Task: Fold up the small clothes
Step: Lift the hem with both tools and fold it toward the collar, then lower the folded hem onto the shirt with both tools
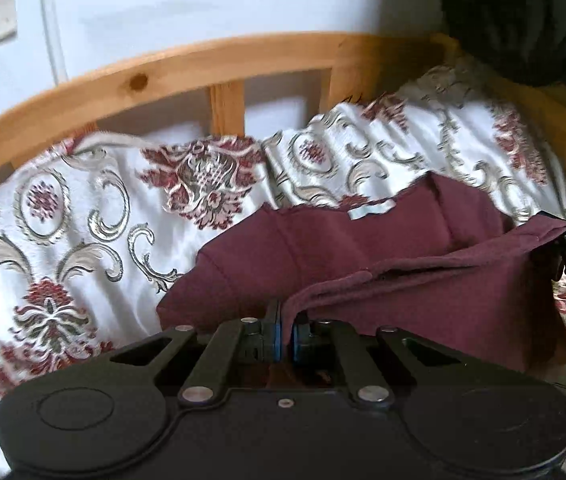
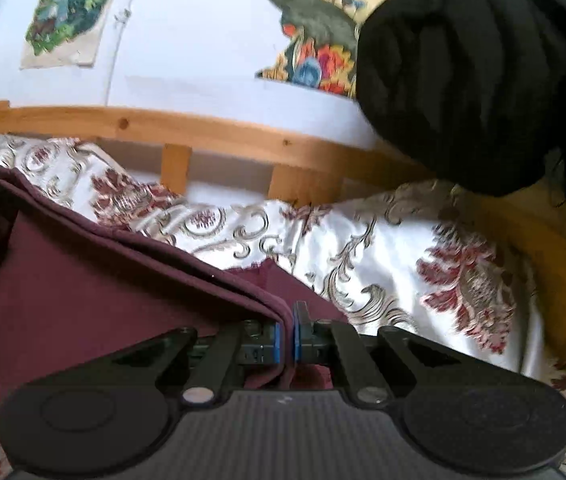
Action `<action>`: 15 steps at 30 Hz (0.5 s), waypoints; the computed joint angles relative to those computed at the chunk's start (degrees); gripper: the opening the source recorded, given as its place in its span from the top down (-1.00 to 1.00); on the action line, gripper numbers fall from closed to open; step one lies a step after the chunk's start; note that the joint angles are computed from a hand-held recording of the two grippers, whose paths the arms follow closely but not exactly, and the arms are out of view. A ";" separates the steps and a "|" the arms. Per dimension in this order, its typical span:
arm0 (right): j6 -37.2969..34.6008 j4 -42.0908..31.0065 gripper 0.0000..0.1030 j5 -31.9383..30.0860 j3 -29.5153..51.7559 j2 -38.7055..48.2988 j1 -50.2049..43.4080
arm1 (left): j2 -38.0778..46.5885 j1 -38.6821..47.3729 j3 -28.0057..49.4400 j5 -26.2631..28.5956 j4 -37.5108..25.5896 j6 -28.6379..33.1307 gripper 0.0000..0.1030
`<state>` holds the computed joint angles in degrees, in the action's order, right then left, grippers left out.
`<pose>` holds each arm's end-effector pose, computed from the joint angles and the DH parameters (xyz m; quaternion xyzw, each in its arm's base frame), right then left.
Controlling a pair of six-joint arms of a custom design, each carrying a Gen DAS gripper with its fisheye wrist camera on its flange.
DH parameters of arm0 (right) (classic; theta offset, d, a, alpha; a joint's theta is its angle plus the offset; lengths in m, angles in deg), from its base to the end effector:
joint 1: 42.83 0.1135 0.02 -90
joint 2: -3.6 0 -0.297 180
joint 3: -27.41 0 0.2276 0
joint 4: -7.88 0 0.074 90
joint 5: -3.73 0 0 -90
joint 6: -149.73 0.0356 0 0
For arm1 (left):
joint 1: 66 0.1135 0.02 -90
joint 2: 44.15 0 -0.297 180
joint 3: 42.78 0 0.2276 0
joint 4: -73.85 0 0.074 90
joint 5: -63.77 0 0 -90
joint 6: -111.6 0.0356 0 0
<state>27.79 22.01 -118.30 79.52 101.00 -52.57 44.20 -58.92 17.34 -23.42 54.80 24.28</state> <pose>0.3063 -0.0334 0.1924 -0.2942 0.7955 0.0566 0.5267 0.2843 0.0336 0.2222 -0.0268 0.9307 0.0082 0.3647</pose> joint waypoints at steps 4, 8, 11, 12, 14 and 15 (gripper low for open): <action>2.42 2.89 0.86 2.10 1.93 5.29 2.05 | 6.62 1.82 3.30 1.70 1.61 -0.34 0.90; 4.94 4.09 0.86 1.23 2.19 8.03 1.53 | 10.84 2.84 5.67 3.11 1.52 -0.69 0.88; 4.59 4.18 0.85 0.46 2.52 9.15 1.15 | 13.00 2.72 7.32 2.84 0.38 0.33 0.87; 4.67 4.28 0.85 0.13 2.51 9.26 1.00 | 13.34 2.70 7.67 2.67 0.09 0.62 0.86; 5.29 3.87 0.85 -0.92 3.04 9.71 0.56 | 13.77 2.74 8.10 2.66 -0.18 0.56 0.85; 5.54 3.81 0.85 -1.51 3.29 10.02 0.38 | 13.89 2.75 8.25 2.52 -0.32 0.24 0.81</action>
